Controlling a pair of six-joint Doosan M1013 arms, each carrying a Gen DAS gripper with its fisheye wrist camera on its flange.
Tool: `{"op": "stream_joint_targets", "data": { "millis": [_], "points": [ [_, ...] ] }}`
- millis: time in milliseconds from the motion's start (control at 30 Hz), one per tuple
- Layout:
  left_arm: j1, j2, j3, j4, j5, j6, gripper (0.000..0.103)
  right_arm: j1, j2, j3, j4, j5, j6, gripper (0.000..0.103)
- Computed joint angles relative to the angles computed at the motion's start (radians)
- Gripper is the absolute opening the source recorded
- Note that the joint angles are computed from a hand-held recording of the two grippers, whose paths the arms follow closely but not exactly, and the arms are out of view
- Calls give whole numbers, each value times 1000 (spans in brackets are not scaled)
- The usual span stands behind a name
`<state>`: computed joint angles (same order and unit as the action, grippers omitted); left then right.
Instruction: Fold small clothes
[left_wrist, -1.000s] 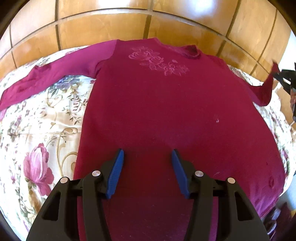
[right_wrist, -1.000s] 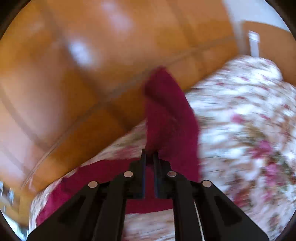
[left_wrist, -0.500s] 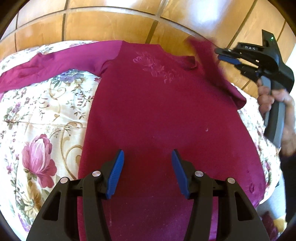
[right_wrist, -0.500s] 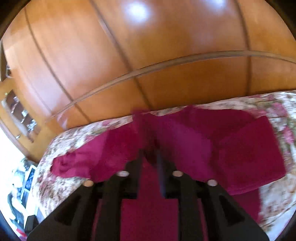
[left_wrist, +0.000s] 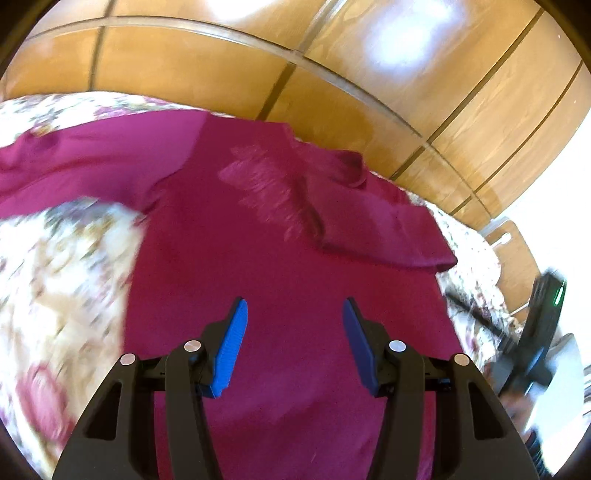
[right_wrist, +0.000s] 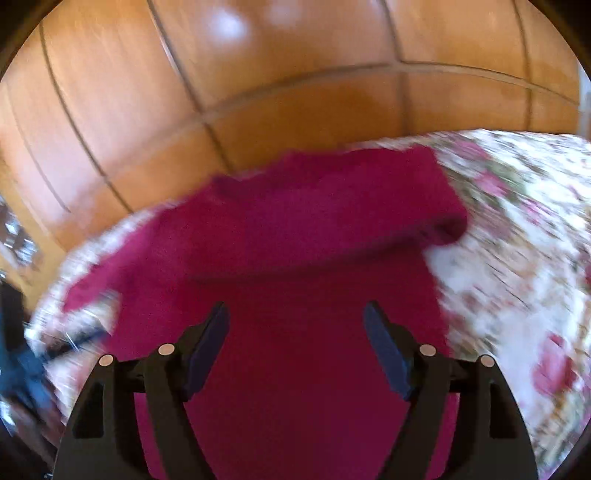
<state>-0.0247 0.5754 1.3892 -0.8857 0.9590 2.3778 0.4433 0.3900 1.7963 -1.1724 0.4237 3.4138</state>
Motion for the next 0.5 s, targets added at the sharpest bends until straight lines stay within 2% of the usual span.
{"op": "stream_joint_targets", "data": {
  "millis": [100, 167, 233, 367, 433, 467, 500],
  "points": [
    [-32, 41, -70, 27, 11, -59, 52, 18, 43, -20, 102, 119, -100, 82],
    [-45, 68, -113, 38, 40, -92, 52, 21, 54, -7, 52, 113, -39, 87],
    [-63, 95, -158, 58, 51, -127, 52, 28, 57, 13, -61, 112, 77, 90],
    [-90, 143, -230, 107, 82, -187, 50, 23, 57, 10, -55, 91, 58, 97],
    [-104, 169, -268, 144, 98, -234, 39, 18, 56, 15, -74, 70, 75, 99],
    [-111, 177, -280, 164, 98, -248, 26, 16, 55, 19, -90, 58, 91, 100],
    [-122, 176, -280, 194, 70, -256, 8, 13, 49, 29, -107, 50, 109, 100]
  ]
}}
